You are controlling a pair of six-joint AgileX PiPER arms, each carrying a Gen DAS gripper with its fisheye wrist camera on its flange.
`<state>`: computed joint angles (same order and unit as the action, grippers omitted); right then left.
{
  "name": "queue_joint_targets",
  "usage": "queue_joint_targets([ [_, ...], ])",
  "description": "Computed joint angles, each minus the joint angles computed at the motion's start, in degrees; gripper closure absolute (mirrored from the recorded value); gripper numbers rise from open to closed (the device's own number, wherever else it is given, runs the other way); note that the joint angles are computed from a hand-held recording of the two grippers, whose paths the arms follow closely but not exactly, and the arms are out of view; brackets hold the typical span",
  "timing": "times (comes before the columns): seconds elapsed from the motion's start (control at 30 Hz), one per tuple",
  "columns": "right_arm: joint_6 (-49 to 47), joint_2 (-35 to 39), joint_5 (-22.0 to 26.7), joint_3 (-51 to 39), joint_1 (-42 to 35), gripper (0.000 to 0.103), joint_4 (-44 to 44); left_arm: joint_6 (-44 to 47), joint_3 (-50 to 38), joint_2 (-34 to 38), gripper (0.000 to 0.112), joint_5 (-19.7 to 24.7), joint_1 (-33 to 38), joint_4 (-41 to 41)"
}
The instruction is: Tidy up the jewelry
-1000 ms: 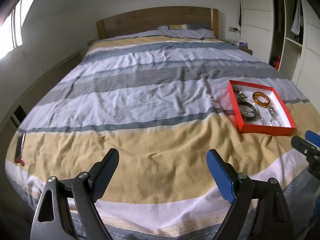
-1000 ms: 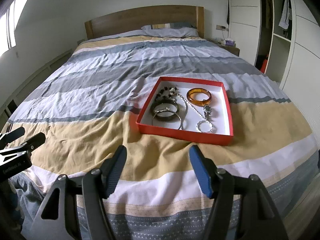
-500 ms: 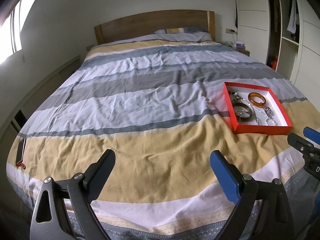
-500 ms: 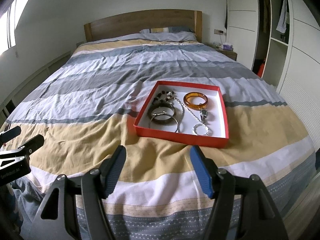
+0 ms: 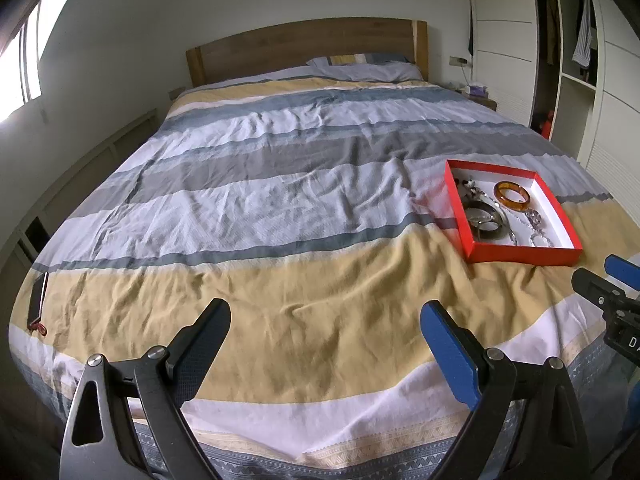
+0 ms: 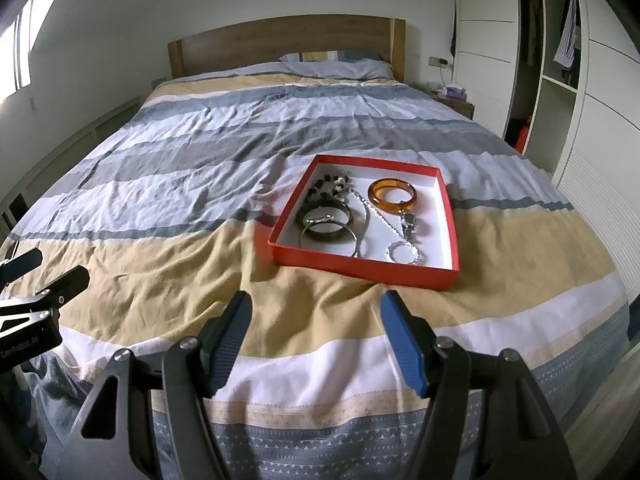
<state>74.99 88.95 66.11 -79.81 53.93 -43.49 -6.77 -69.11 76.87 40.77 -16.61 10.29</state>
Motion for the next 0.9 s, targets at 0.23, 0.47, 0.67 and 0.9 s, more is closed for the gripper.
queue_joint_targets([
  [0.23,-0.14,0.46,0.51,-0.14,-0.21,0.038,0.47,1.19,0.62,0.31,0.018,-0.49,1.10,-1.10],
  [0.47,-0.48,1.15,0.81,-0.93,0.08,0.038,0.73,1.65,0.87,0.42,0.018,-0.78,1.50,-1.54],
  [0.67,-0.42,1.05,0.75,-0.79,0.11,0.038,0.63,1.36,1.51,0.26,0.016,-1.30,1.51,-1.17],
  [0.9,-0.37,1.00,0.95,-0.80,0.16,0.038,0.80,0.83,1.42,0.21,0.016,-1.14,1.23,-0.74],
])
